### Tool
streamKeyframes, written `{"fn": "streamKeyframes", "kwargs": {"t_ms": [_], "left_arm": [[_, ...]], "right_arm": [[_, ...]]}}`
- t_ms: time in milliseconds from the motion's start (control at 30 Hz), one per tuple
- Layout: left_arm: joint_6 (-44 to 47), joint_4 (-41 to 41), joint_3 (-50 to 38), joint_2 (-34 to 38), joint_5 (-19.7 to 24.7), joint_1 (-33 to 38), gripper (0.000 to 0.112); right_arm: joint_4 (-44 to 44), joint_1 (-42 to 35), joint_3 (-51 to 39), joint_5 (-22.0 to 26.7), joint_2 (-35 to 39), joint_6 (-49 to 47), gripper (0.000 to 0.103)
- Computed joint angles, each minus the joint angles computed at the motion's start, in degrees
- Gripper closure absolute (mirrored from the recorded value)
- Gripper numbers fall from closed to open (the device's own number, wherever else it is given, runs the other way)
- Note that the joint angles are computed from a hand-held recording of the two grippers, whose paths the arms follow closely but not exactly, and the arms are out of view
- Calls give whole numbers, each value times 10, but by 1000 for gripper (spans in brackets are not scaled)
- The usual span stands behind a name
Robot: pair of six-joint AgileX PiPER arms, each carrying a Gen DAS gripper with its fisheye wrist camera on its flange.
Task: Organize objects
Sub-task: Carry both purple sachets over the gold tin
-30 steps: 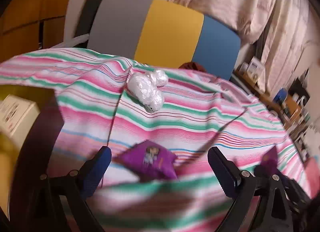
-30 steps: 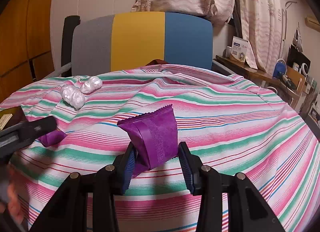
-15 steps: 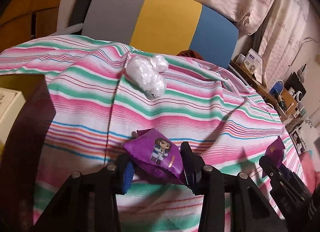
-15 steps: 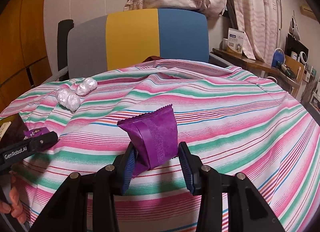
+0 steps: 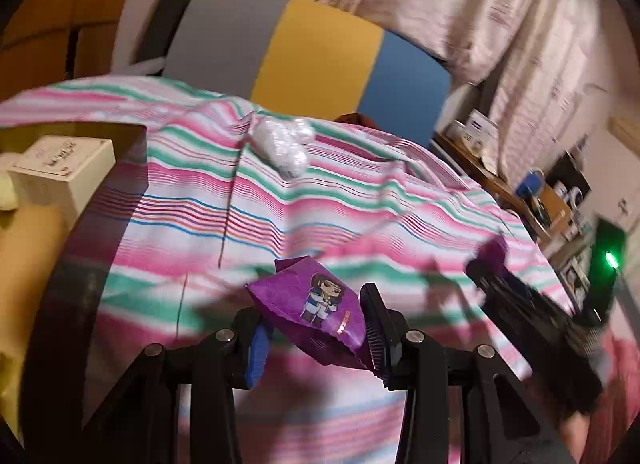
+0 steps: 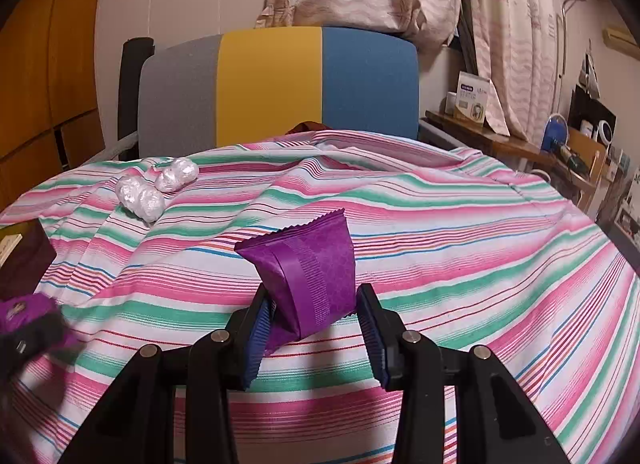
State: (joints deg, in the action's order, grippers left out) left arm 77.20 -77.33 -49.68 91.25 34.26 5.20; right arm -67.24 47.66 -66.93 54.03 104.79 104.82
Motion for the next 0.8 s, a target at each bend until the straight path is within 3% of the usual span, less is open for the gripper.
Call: {"fn": "streamKeyframes", "kwargs": {"t_ms": [233, 433, 800], "left_arm": [[41, 18, 54, -75, 102, 88, 70], [41, 52, 54, -94, 174, 178, 70], [23, 91, -13, -54, 258, 340, 70]], "right_arm": [[-13, 21, -16, 32, 11, -16, 61], [-21, 36, -25, 34, 14, -34, 61], [-10, 67, -36, 43, 7, -60, 61]]}}
